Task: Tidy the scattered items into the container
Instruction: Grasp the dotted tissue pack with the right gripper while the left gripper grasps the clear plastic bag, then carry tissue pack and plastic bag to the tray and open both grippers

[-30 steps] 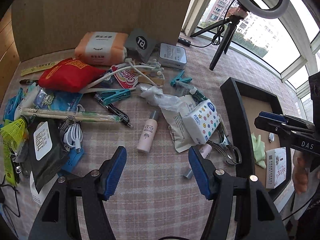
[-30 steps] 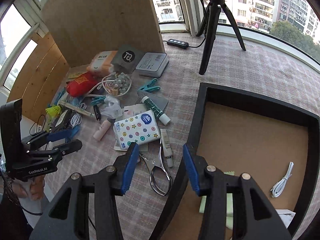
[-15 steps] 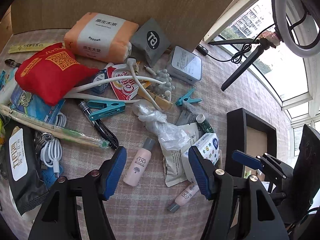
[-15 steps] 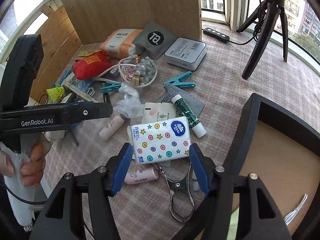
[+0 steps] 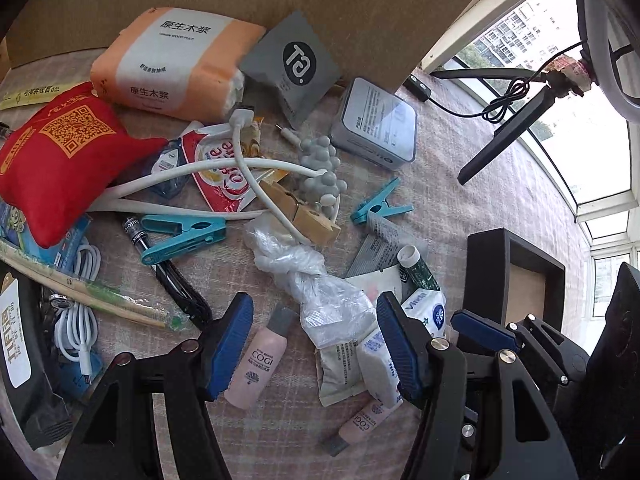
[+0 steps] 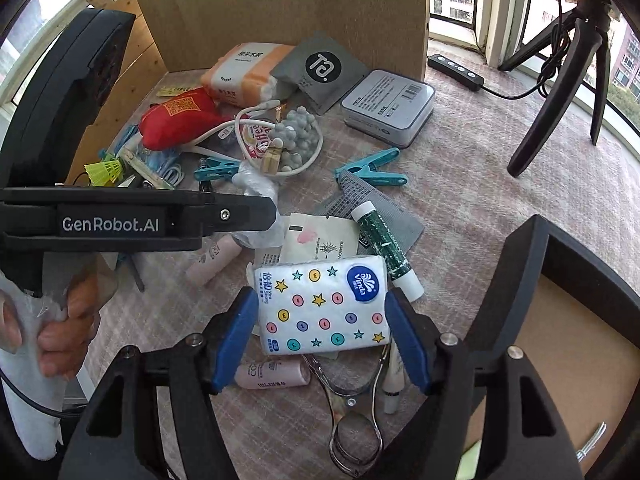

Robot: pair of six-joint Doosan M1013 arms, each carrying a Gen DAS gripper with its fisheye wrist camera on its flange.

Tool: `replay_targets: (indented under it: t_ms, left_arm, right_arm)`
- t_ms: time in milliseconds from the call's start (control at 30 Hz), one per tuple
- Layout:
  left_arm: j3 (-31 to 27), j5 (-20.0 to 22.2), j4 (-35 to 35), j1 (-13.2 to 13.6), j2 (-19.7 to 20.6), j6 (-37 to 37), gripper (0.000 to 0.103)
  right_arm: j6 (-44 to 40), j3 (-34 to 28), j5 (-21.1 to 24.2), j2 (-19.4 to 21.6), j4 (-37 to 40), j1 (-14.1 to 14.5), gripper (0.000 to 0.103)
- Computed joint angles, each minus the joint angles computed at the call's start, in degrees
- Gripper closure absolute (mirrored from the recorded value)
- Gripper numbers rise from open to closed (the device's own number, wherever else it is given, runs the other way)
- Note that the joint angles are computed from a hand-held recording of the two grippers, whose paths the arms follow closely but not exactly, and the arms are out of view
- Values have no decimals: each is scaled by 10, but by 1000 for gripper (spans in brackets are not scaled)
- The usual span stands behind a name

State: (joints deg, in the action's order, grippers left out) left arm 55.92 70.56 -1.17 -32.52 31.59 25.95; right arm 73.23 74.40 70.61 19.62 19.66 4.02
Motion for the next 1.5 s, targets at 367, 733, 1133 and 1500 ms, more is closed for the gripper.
replay_targets:
  t_ms: [367, 733, 1133, 1500]
  left_arm:
    - [-12, 10, -28, 8, 20, 9, 54]
    - [-1, 8, -5, 4, 14, 12, 68]
    - [29, -8, 23, -1, -20, 4, 82]
    - [44, -32, 60, -25, -47, -5, 82]
  right_arm:
    - [-8, -7, 7, 15, -21, 11, 28]
    - [-5, -6, 37, 29, 29, -3, 28]
    - [20, 9, 10, 1, 52, -4, 31]
    - [52, 29, -38, -45, 44, -20, 31]
